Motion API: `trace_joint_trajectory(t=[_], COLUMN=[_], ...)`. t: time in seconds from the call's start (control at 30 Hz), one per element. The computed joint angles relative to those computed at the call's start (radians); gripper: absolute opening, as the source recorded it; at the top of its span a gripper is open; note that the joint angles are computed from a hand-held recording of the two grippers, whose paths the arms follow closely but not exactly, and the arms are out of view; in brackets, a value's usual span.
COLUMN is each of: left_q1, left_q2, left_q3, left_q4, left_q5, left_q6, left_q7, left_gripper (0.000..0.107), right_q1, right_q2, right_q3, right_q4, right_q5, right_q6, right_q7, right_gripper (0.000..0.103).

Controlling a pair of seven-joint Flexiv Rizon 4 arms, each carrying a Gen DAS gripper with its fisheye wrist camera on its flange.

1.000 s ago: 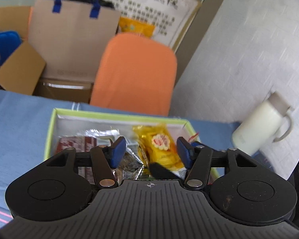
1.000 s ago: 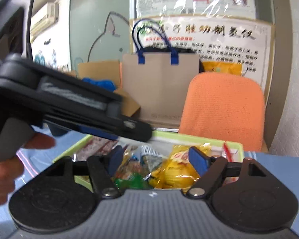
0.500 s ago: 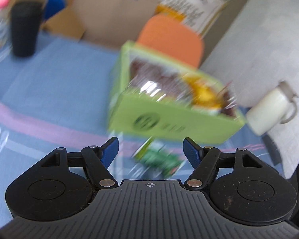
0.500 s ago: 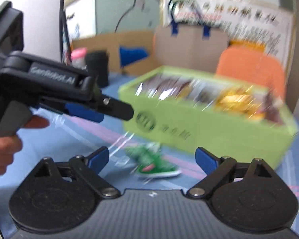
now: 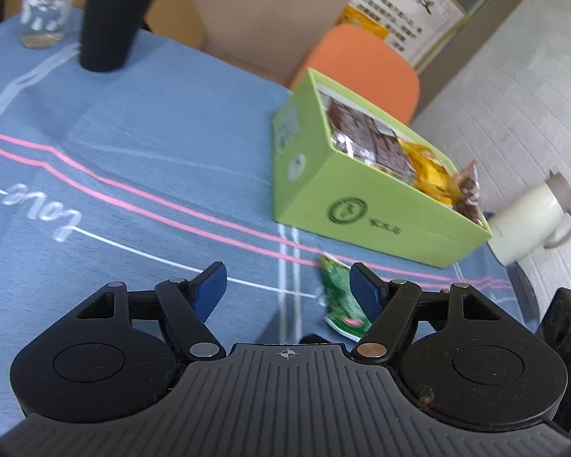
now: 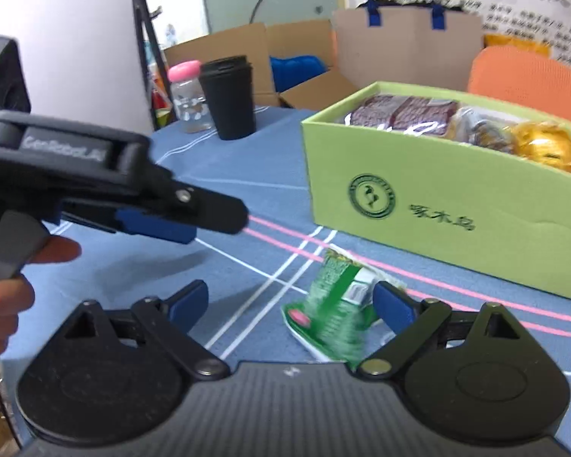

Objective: Organize snacks
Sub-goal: 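Lower the left tool onto the green-white snack pack and grasp it, then carry the green-white pack into the green box and release it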

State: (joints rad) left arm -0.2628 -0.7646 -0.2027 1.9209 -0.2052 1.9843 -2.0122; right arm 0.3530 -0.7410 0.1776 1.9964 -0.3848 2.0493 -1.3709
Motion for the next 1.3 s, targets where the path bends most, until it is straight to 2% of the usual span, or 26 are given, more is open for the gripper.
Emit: trace_joint_trajectory(t=[0.07, 0.1, 0.2, 0.27, 0.37, 0.5, 0.53, 0.6, 0.63, 0.73, 0.87, 0.93, 1.0, 1.1, 1.2, 1.3], left_q1=[0.052, 0.073, 0.111, 0.101, 0.092, 0.104, 0.099, 0.096, 0.111, 0.102, 0.114, 0.116, 0.092, 0.021, -0.053, -0.113], left_q2=[-0.022, -0.032, -0.061, -0.068, -0.076, -0.092, -0.094, -0.101, -0.111, -0.1, -0.064, -0.052, -0.052, -0.084, -0.148, -0.223], left_q3=[-0.06, -0.086, -0.14, -0.135, -0.135, -0.16, -0.157, -0.16, -0.185, -0.189, -0.226, -0.236, -0.217, -0.146, -0.053, 0.05], left_q4=[-0.039, -0.059, -0.113, -0.137, -0.152, -0.17, -0.175, -0.182, -0.187, -0.157, -0.137, -0.162, -0.227, -0.383, -0.553, -0.711], left_q5=[0.048, 0.066, 0.105, 0.094, 0.076, 0.069, 0.064, 0.056, 0.058, 0.05, 0.083, 0.108, 0.118, 0.073, -0.002, -0.065], left_q6=[-0.031, -0.058, -0.12, -0.163, -0.175, -0.196, -0.204, -0.221, -0.241, -0.193, -0.119, -0.092, -0.103, -0.185, -0.298, -0.425], left_q7=[0.017, 0.028, 0.077, 0.101, 0.124, 0.155, 0.162, 0.178, 0.193, 0.186, 0.179, 0.181, 0.201, 0.242, 0.271, 0.265], left_gripper=[0.056, 0.056, 0.054, 0.051, 0.048, 0.042, 0.04, 0.028, 0.007, 0.004, 0.004, 0.003, 0.004, 0.004, 0.004, 0.004], right_q1=[0.107, 0.124, 0.094, 0.098, 0.113, 0.052, 0.045, 0.084, 0.104, 0.095, 0.155, 0.149, 0.134, 0.076, -0.041, -0.115], right_q2=[0.025, 0.031, 0.037, 0.036, 0.03, 0.005, -0.002, 0.0, 0.006, 0.024, 0.087, 0.111, 0.117, 0.089, 0.018, -0.06], right_q3=[-0.091, -0.103, -0.061, -0.061, -0.073, -0.018, -0.013, -0.05, -0.068, -0.059, -0.114, -0.12, -0.13, -0.12, -0.051, 0.0], right_q4=[0.012, 0.018, 0.041, 0.052, 0.045, 0.009, 0.005, 0.013, 0.021, 0.057, 0.105, 0.097, 0.059, -0.043, -0.169, -0.269], right_q5=[0.112, 0.141, 0.162, 0.171, 0.185, 0.123, 0.113, 0.139, 0.155, 0.163, 0.246, 0.258, 0.258, 0.214, 0.09, -0.009], right_q6=[-0.01, -0.01, 0.011, 0.021, 0.01, -0.022, -0.018, 0.003, 0.009, 0.051, 0.141, 0.171, 0.176, 0.123, 0.038, -0.029], right_q7=[-0.02, -0.017, 0.007, 0.006, 0.006, 0.033, 0.035, 0.022, 0.013, -0.002, -0.078, -0.111, -0.137, -0.123, -0.039, 0.028], right_gripper=[0.093, 0.093, 0.093, 0.093, 0.092, 0.077, 0.078, 0.073, 0.061, 0.057, 0.058, 0.06, 0.06, 0.06, 0.06, 0.06])
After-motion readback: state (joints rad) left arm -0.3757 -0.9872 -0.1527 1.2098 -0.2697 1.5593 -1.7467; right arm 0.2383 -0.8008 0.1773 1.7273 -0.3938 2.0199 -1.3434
